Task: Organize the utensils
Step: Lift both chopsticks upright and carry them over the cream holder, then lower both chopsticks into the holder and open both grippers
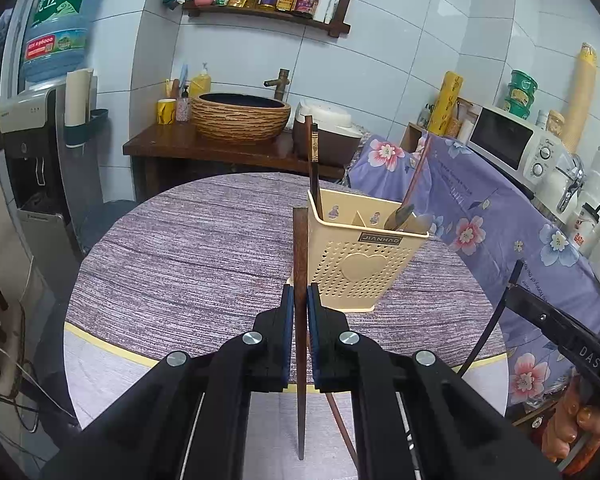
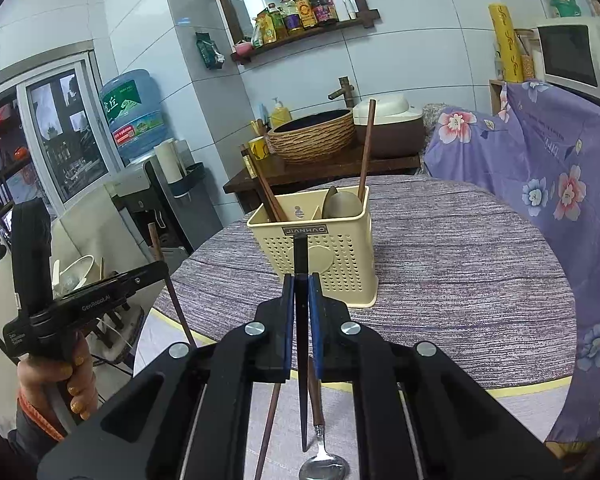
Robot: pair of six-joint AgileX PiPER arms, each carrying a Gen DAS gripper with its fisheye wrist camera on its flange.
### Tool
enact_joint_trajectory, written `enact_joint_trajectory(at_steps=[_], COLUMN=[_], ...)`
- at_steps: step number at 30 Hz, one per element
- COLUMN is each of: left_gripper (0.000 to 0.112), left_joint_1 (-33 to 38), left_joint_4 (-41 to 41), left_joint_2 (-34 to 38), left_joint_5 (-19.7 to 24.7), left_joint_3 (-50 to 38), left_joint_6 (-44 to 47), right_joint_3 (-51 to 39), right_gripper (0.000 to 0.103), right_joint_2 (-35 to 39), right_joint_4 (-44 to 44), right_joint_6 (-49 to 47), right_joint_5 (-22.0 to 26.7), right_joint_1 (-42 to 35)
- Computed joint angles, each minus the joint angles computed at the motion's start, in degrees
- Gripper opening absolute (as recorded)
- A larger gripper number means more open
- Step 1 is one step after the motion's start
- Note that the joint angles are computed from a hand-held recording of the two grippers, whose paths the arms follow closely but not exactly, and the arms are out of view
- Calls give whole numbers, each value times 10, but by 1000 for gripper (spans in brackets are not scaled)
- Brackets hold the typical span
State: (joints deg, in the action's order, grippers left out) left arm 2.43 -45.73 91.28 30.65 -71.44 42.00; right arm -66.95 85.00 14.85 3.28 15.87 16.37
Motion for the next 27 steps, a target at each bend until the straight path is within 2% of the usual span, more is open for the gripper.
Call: enact_joint_trajectory(at_steps=[10,14,20,22,27], left_gripper=[8,8,8,8,8], left_joint_1=[13,9,10,13,20], left_joint_4=[-12,-2,8,9,28], left_joint_2=[0,2,15,18,43], left_joint_5=[25,25,41,51,110], left_joint_3=[-20,-32,-57,-67,-136], left_joint_6=[11,3,-11,-12,-46], right_joint_3=[-14,-32,-62,-74,-142], right_gripper=[8,8,8,8,8], right_joint_2=[-15,-10,1,3,24], right_joint_4=[74,34,24,19,16], right_joint_6=[-82,-49,-44,-42,-50], right_joint_5=[24,30,56,67,119], right_joint_1=[-15,-10,-13,-17,-31])
